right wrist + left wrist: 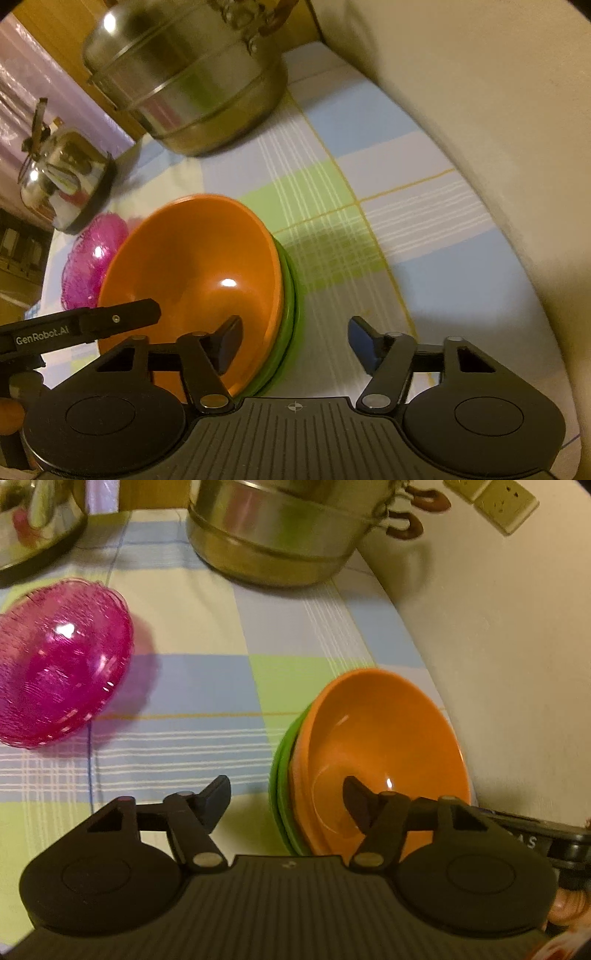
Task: Organize plates and bowls
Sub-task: 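Close both tools on the rim of the stacked orange and green bowls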
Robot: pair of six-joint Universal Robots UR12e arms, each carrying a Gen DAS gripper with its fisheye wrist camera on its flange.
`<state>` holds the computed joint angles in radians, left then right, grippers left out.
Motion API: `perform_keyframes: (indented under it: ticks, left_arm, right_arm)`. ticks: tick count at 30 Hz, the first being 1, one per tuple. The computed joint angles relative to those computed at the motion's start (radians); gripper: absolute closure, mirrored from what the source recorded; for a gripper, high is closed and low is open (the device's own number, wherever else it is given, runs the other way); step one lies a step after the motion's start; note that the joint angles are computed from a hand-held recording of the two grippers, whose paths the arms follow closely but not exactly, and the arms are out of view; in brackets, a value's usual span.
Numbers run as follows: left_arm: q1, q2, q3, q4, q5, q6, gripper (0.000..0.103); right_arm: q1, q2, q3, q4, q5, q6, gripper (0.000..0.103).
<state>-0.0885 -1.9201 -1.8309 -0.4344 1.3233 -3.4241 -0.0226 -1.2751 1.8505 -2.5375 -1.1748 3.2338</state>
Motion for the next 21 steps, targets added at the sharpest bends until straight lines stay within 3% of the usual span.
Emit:
perform_keyframes:
  ticks: [6, 12, 16, 21]
  left_arm:
    - [0.002, -0.011, 0.002, -0.017, -0.024, 0.005, 0.062]
    - [0.007, -0.015, 0.005, -0.023, -0.044, 0.007, 0.073]
    - [0.009, -0.017, 0.014, -0.031, -0.047, 0.014, 0.076]
    - [0.010, -0.017, 0.019, -0.045, -0.042, 0.026, 0.079]
  right_arm:
    - [0.003, 0.011, -0.003, 0.015, 0.002, 0.010, 0.045]
    - [0.000, 0.021, -0.006, 0.025, 0.027, 0.034, 0.061]
    - [-0.003, 0.026, -0.010, 0.026, 0.049, 0.047, 0.072]
    - [0.007, 0.027, -0.018, 0.035, 0.020, 0.041, 0.074]
